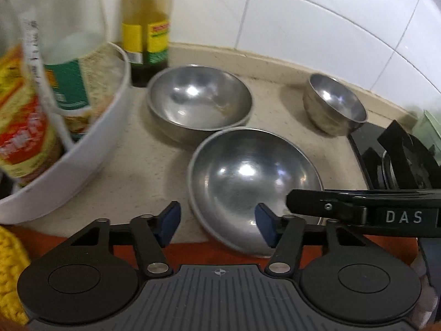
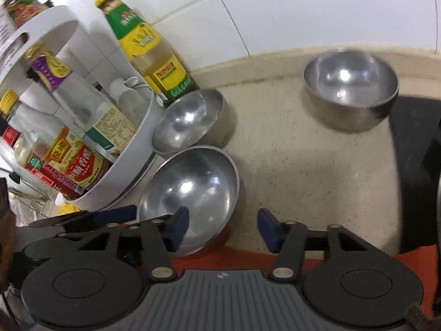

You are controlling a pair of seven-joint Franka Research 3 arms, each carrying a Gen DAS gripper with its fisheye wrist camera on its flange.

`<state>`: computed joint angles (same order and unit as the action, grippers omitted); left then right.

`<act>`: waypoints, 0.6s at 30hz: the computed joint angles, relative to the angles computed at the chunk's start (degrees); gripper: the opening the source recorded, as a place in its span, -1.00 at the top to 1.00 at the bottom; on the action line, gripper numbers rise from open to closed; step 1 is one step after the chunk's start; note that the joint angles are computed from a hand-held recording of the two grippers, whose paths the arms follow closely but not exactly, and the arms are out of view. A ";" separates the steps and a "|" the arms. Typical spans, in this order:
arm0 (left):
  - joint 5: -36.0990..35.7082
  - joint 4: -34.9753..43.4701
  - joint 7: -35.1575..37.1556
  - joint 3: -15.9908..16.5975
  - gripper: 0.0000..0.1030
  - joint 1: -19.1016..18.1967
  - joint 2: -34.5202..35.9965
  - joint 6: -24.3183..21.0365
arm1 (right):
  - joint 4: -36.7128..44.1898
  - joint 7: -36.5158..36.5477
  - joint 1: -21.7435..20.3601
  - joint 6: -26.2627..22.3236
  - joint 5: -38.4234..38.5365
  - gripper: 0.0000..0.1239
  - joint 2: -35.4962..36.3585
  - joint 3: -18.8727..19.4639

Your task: Organize plates and bowls

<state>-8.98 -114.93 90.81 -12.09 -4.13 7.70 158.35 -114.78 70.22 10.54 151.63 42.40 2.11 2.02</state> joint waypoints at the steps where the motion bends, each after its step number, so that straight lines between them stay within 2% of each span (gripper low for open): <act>1: -0.39 0.60 0.62 -0.18 -0.17 0.08 0.56 -0.55 | 0.70 -0.34 -0.18 -1.00 0.75 0.29 0.62 -0.10; 4: 0.24 1.60 0.75 -0.34 -0.19 -0.05 1.53 -1.62 | 2.06 0.18 -0.68 -2.96 1.25 0.34 1.93 -0.24; 9: -2.89 2.55 4.25 -1.62 -0.16 0.28 1.73 -3.48 | 2.48 -1.09 -1.95 -6.27 5.04 0.47 2.31 -0.17; 15: -6.84 2.43 9.55 -2.80 -0.28 -0.51 1.13 -3.90 | -0.47 0.03 -2.19 -6.62 3.75 0.48 -1.30 -1.02; 18: -7.06 3.27 10.50 -2.75 -0.29 -1.18 1.89 -4.88 | -2.19 1.53 -2.33 -6.62 2.08 0.48 -3.18 -1.67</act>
<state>-16.04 -111.66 101.30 -14.84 -5.32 9.58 153.47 -116.97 71.74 8.21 145.01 44.48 -1.06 0.35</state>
